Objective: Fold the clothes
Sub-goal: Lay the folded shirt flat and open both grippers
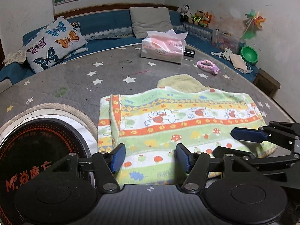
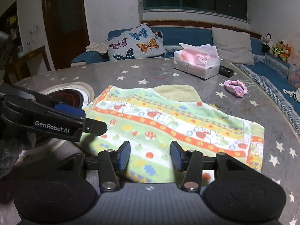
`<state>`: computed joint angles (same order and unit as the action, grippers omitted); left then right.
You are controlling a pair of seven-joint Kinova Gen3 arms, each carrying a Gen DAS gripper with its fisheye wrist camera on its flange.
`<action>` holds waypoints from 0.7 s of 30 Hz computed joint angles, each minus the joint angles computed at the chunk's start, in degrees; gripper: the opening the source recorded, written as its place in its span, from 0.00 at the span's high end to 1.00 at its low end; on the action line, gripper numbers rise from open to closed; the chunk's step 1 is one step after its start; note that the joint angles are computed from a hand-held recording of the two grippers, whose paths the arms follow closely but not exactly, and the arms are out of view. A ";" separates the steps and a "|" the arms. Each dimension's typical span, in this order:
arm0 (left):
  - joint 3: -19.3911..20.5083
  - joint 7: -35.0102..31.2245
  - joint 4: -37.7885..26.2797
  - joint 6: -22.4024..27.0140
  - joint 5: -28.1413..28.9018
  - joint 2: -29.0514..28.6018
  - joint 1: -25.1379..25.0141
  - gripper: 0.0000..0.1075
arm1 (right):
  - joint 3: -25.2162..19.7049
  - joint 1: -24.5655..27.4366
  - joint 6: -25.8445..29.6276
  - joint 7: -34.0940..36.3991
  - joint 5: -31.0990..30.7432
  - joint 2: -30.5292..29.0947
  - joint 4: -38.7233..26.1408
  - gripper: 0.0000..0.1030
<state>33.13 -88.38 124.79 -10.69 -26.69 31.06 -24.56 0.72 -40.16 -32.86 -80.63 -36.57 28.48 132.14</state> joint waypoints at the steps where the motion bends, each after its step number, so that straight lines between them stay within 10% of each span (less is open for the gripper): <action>1: -0.40 -0.11 0.20 -0.25 0.09 -0.17 0.30 0.38 | -0.11 -0.09 -0.20 -0.21 -0.17 -0.07 0.29 0.52; 21: -4.59 2.97 5.55 -3.96 -3.42 -3.63 1.08 0.11 | -2.70 -5.98 -8.72 -5.34 -13.34 -1.71 8.52 0.19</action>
<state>28.53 -85.41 130.34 -14.65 -30.11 27.43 -23.48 -1.99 -46.14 -41.58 -85.97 -49.91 26.77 140.66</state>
